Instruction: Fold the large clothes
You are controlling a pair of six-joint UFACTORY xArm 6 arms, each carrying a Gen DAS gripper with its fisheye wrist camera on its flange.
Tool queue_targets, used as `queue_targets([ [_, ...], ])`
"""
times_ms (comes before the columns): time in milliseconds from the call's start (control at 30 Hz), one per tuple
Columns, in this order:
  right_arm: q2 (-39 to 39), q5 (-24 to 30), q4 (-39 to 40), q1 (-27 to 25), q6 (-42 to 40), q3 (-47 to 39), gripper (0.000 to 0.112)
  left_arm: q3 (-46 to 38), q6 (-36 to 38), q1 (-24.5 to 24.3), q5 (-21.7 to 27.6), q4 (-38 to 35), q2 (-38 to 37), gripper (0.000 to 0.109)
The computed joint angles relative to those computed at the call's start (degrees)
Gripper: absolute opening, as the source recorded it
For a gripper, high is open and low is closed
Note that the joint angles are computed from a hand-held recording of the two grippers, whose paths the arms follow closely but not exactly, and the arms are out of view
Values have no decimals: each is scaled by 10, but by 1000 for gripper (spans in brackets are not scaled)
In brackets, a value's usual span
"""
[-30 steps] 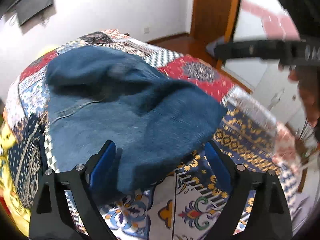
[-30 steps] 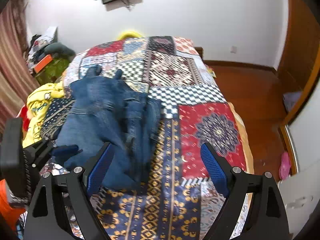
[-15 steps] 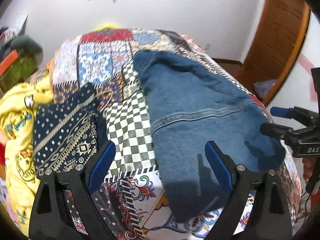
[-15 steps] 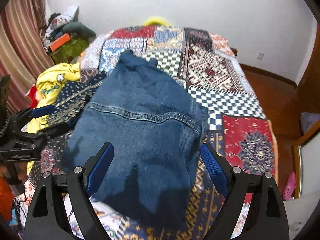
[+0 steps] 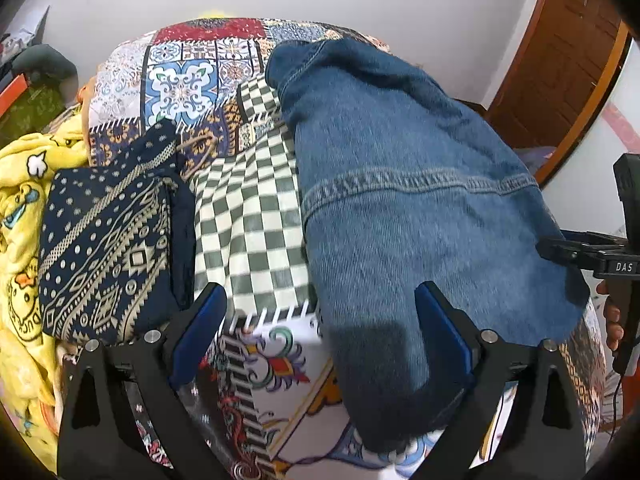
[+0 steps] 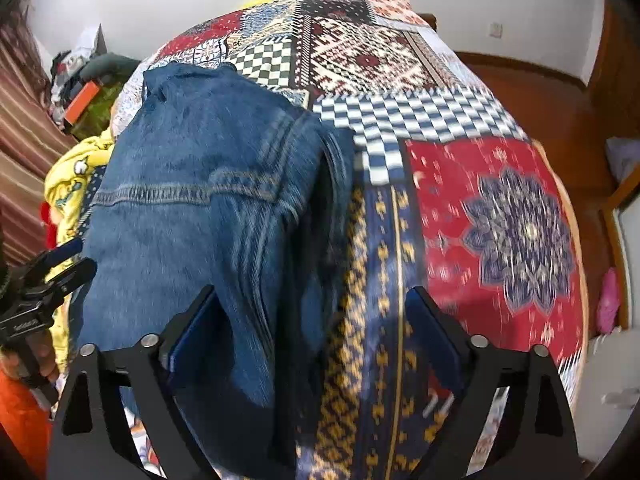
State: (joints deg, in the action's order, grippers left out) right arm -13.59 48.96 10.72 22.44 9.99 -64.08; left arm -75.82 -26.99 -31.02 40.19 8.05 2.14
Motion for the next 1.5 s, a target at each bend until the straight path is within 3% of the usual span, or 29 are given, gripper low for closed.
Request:
queue_targets([
  [267,-60,12,6,1,10,46,93,55,-11,-10,15,30,-67,96],
  [500,-84,34,-68,20,5,51,93,57,-4,-9,83,96,-96,95],
  [733,-78,0,-52,12,-18,32,93,36,5,13,52,83,-100,96],
  [833,-62,-35,-15,8,-26,22,93,10,25,24,20,29,-79,96],
  [967,-18,-58,66,0,-49,0,93,-31,86,42,-2,-119,-30,96],
  [1167,60,-40,171,-18,-107,-35,93,-96,161,60,25,-304,62,95],
  [1500,153,20,363,-66,-223,-87,95,-200,218,69,85,-432,181,95],
])
